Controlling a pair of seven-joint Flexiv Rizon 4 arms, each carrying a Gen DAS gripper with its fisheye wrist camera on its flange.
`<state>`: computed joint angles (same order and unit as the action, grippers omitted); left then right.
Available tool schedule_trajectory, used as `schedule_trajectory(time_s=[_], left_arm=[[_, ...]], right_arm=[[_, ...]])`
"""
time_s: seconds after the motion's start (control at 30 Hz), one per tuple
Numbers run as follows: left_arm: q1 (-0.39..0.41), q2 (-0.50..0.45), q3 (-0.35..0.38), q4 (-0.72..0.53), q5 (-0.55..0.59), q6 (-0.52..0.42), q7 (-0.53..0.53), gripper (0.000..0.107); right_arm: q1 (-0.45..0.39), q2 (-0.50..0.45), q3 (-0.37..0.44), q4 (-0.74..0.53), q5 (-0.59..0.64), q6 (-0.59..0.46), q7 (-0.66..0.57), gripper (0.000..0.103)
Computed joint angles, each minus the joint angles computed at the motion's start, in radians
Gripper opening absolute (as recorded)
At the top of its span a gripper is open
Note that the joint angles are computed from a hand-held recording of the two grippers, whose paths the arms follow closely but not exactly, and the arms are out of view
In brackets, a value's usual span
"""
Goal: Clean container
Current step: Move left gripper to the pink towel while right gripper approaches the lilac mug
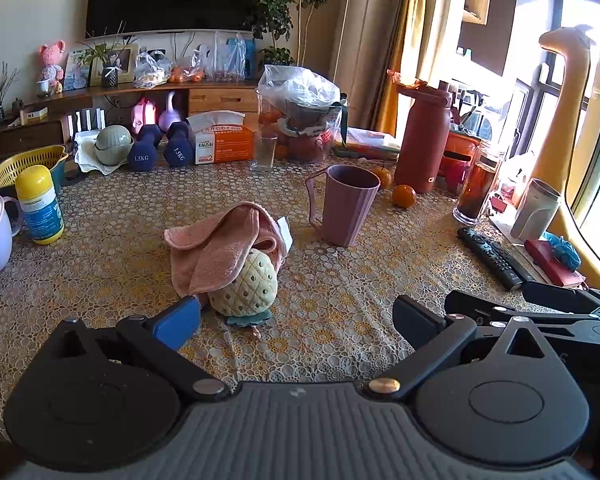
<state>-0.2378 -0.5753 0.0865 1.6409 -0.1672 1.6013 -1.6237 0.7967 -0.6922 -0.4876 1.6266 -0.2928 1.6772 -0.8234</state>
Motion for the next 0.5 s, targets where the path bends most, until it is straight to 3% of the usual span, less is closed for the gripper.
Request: schedule_trajectory(time_s=[0.27,0.5], left_arm=[[-0.041,-0.001,0.065,-0.002,0.011,-0.014,-0.060,0.103],[-0.065,-0.002,0.102,-0.003,0.031,-0.011,-0.102,0.103]], right_arm=[[-0.022,0.003,0.031,0.001,0.012,0.024,-0.024,0.099],[0.008,-0.004,0.002,0.004,0.037,0.034,-0.056,0.096]])
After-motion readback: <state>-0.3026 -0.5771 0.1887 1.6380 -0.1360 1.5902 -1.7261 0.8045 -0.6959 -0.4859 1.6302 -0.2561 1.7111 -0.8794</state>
